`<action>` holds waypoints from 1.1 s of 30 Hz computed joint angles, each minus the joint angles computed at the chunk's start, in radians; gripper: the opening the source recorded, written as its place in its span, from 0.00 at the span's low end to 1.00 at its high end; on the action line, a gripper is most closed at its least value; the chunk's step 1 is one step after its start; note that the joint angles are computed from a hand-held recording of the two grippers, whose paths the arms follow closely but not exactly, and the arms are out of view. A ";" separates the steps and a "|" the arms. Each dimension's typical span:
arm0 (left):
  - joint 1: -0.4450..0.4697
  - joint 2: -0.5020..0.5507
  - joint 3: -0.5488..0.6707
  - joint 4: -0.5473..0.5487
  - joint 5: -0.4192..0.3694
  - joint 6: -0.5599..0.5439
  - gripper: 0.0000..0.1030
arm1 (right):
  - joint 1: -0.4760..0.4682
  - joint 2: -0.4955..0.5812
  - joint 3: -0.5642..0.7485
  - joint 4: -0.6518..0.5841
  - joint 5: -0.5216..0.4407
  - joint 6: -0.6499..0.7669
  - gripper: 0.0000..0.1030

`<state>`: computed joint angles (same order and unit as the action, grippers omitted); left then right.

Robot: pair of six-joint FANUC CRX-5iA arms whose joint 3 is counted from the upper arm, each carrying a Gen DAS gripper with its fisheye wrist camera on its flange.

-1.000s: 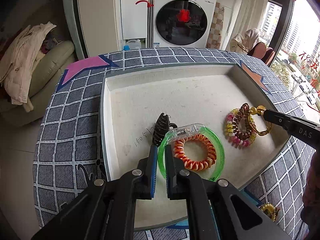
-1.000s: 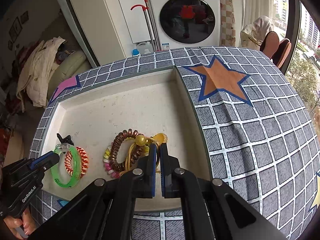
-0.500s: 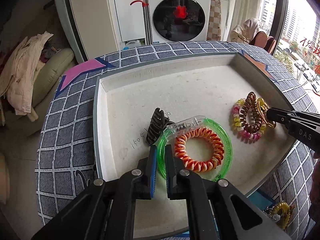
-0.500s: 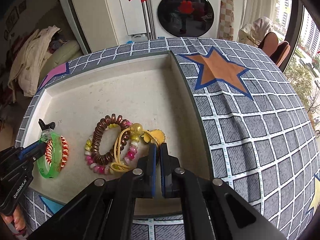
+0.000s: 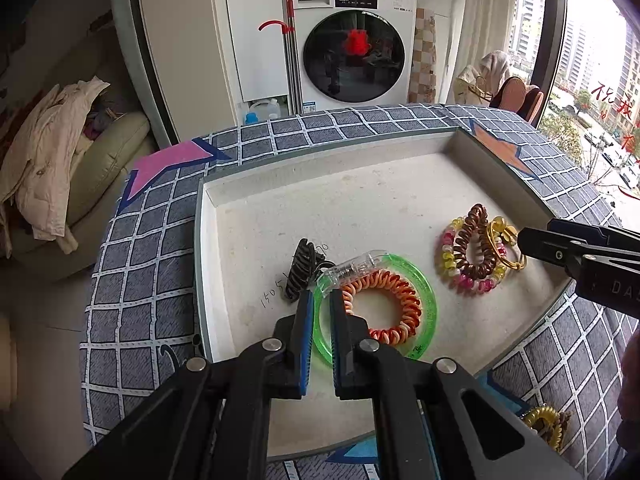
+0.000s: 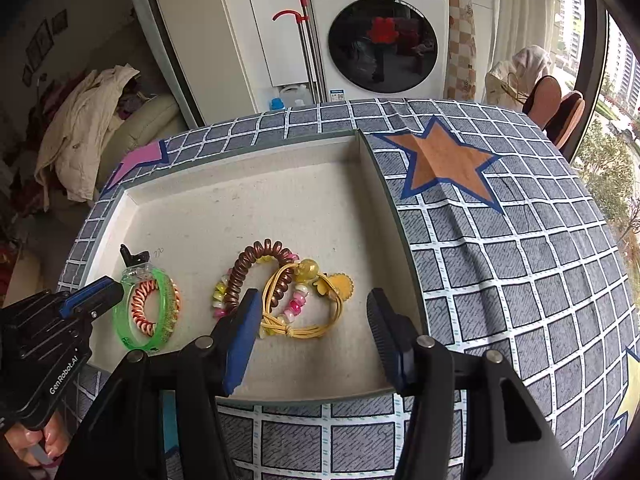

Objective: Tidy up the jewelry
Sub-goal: 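Withdraw both grippers from the tray toward the gold coiled hair tie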

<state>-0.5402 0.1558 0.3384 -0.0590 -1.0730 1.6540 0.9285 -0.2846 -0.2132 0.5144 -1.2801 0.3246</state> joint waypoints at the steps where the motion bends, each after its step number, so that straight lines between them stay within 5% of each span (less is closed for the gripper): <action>1: -0.001 -0.003 -0.001 0.001 0.003 0.001 0.26 | 0.005 -0.006 -0.003 0.006 0.001 -0.011 0.58; 17: -0.015 -0.081 -0.047 -0.025 0.058 0.038 0.26 | 0.134 -0.125 -0.077 0.095 -0.030 -0.195 0.66; 33: -0.008 -0.205 -0.165 0.001 0.078 0.065 0.26 | 0.400 -0.255 -0.170 0.147 -0.143 -0.450 0.74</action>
<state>-0.5485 -0.0492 0.1729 -0.0582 -0.9950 1.7188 1.3288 -0.5397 -0.3837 0.6614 -1.4232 -0.1251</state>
